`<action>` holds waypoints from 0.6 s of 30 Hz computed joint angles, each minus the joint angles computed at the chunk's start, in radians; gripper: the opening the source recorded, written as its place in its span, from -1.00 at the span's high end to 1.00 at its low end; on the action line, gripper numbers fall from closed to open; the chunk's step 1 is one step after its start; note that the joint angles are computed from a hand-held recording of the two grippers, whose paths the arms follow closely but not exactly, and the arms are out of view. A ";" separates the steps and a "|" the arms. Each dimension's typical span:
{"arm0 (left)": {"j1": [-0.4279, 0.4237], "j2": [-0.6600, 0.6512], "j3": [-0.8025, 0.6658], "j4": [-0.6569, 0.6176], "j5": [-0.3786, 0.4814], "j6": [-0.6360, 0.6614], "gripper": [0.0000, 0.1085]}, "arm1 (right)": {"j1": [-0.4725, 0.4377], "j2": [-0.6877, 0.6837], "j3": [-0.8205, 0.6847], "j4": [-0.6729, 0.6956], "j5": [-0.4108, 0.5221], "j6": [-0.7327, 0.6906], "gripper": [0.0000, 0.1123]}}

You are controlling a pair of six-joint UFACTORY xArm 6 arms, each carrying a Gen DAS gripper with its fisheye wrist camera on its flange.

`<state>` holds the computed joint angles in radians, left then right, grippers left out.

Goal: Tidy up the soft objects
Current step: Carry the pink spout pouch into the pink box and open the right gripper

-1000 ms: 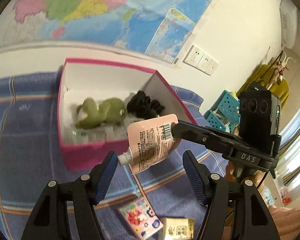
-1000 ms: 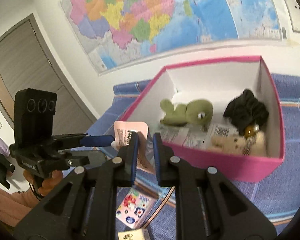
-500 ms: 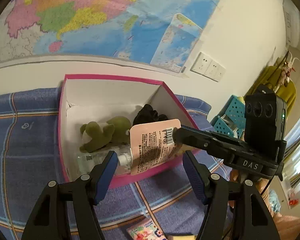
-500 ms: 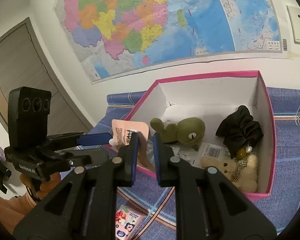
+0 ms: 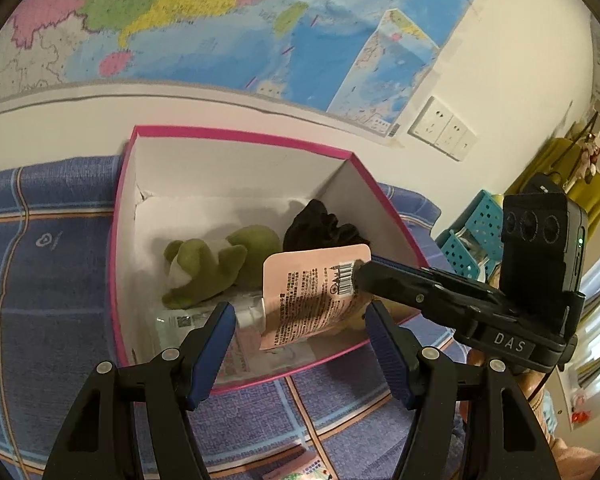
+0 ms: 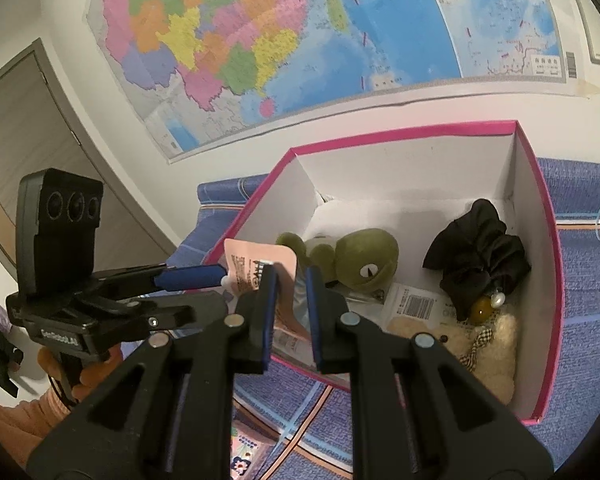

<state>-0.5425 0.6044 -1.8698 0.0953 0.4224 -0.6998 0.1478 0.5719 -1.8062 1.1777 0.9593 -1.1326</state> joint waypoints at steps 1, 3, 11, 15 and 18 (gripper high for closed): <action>0.002 0.005 -0.005 -0.015 0.004 0.009 -0.25 | 0.001 0.004 -0.004 -0.006 0.000 0.007 0.70; 0.005 0.012 -0.009 -0.059 0.007 0.039 -0.25 | 0.003 0.017 -0.018 -0.018 0.000 0.022 0.70; 0.013 0.048 -0.058 -0.040 0.061 0.009 -0.25 | 0.006 0.076 -0.082 -0.077 0.015 0.093 0.70; 0.013 0.040 -0.050 0.032 0.075 -0.053 -0.25 | 0.012 0.086 -0.086 -0.107 -0.012 0.126 0.70; 0.012 0.015 -0.010 0.068 0.059 -0.085 -0.25 | 0.005 0.055 -0.044 -0.096 -0.025 0.099 0.70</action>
